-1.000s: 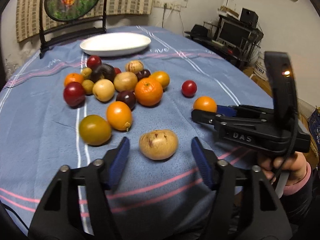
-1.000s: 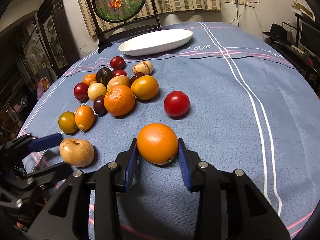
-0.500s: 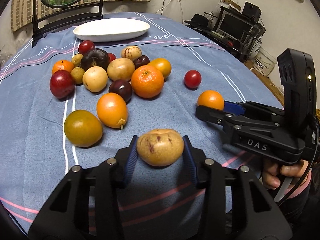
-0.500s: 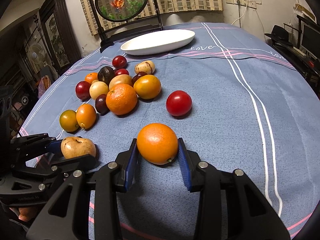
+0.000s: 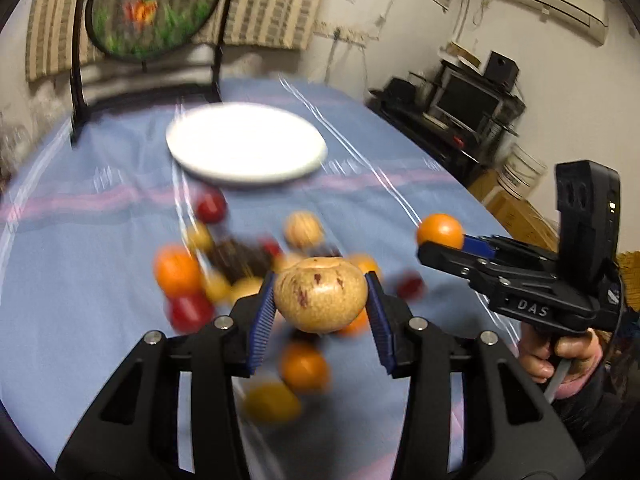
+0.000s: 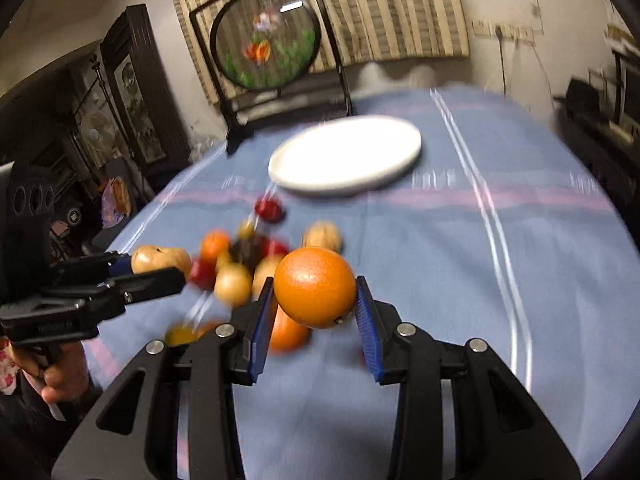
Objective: Organize fruits
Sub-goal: 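Carry the orange and potato to the white plate and release both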
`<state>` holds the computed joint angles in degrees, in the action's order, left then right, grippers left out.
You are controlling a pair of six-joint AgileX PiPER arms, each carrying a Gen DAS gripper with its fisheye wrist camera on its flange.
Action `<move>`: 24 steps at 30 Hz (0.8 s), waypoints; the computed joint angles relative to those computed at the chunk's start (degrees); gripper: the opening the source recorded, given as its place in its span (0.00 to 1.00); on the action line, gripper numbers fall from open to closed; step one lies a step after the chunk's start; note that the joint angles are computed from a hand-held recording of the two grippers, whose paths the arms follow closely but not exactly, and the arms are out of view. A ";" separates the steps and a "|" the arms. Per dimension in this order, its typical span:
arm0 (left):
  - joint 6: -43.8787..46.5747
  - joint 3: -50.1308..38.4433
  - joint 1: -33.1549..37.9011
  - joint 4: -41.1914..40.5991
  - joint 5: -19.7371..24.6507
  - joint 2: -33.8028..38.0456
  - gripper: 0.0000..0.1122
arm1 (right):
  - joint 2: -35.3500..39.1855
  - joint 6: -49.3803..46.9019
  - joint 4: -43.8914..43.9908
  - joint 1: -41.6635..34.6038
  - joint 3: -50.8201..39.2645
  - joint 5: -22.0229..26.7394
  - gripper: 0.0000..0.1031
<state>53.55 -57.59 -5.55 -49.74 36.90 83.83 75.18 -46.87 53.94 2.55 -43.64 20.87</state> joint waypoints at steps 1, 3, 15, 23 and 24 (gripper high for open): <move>-1.83 -2.69 -0.40 1.79 -0.71 1.81 0.39 | 2.90 2.19 -2.51 0.44 -3.58 -0.56 0.38; -9.62 -13.17 -1.79 8.95 -2.12 8.96 0.40 | 10.01 8.34 -8.55 1.06 -12.14 -0.86 0.38; -39.66 -68.76 -3.89 32.35 15.93 49.51 0.40 | 49.05 39.82 -43.00 5.04 -65.42 21.04 0.38; -40.63 -77.65 -4.72 34.63 18.73 55.75 0.40 | 54.65 40.04 -44.63 5.39 -72.59 25.23 0.38; -40.69 -79.34 -4.82 34.66 19.58 56.78 0.40 | 55.30 40.08 -44.78 5.37 -73.44 25.73 0.38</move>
